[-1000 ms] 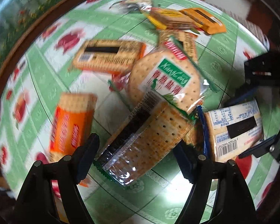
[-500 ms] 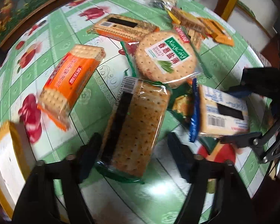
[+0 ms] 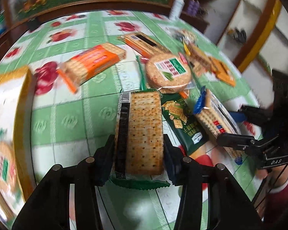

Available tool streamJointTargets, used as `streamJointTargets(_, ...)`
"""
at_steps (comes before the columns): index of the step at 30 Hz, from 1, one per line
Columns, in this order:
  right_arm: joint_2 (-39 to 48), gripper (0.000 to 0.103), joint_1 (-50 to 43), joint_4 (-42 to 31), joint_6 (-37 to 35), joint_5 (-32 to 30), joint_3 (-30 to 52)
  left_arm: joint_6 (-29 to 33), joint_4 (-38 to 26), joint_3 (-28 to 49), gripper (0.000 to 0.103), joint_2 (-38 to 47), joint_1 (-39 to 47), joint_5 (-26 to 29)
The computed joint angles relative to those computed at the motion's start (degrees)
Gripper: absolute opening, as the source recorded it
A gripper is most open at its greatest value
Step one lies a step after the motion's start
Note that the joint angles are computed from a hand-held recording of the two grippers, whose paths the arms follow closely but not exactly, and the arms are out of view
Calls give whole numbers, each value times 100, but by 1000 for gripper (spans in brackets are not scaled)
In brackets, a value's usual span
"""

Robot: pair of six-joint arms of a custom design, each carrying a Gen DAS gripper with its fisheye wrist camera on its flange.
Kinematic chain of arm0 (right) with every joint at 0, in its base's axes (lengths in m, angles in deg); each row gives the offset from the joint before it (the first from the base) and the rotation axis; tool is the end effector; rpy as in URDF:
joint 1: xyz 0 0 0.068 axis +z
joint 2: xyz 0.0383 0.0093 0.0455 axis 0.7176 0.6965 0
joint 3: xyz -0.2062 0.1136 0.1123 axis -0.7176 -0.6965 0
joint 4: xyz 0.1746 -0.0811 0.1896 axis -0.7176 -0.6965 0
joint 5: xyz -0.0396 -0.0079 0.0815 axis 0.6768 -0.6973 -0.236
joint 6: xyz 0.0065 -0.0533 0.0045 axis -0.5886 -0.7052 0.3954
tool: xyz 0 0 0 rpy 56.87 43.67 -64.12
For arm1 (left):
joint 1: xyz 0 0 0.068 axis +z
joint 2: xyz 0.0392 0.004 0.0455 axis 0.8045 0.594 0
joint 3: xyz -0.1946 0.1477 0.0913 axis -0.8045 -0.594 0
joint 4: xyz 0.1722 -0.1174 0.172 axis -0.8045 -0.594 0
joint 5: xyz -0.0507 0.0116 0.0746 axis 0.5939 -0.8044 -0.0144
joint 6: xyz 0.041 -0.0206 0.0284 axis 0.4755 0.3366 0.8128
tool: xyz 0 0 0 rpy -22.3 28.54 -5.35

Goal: Organize snacks
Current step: 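Grasp second plain cracker pack with left tool while right tool holds white pack, then carry both packs over the tray and open both tools to release them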

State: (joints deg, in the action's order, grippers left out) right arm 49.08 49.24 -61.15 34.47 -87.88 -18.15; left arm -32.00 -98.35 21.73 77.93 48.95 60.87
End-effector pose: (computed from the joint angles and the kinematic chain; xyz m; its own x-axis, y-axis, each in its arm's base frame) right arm 0.2664 0.0290 0.1804 -0.7900 -0.0368 -0.6121 -0.2752 0.9133 0.3004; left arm 0.3546 -0.0439 0.1974 -0.7497 0.3957 -0.5305 0.5669 0.7975 -0.2063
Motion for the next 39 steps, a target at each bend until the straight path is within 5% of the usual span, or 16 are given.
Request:
streamJointTargets(8,-340,56,140,267,604,-369,-168,-724,795,-1242,44,-1311,703,181)
streamJointTargets(15,209,56,1100,608,1002,-146,300,-928,962,-1412,45,-1854,1667,228)
streamJointTargets(28,2045,56,2551,1055,1564,283,2076,-1224,1296,-885,45,-900,2759,321)
streamJointTargets(39,4369,56,2589,435,1994,241,5073,-1633,1273,304,45,318,2722,-47)
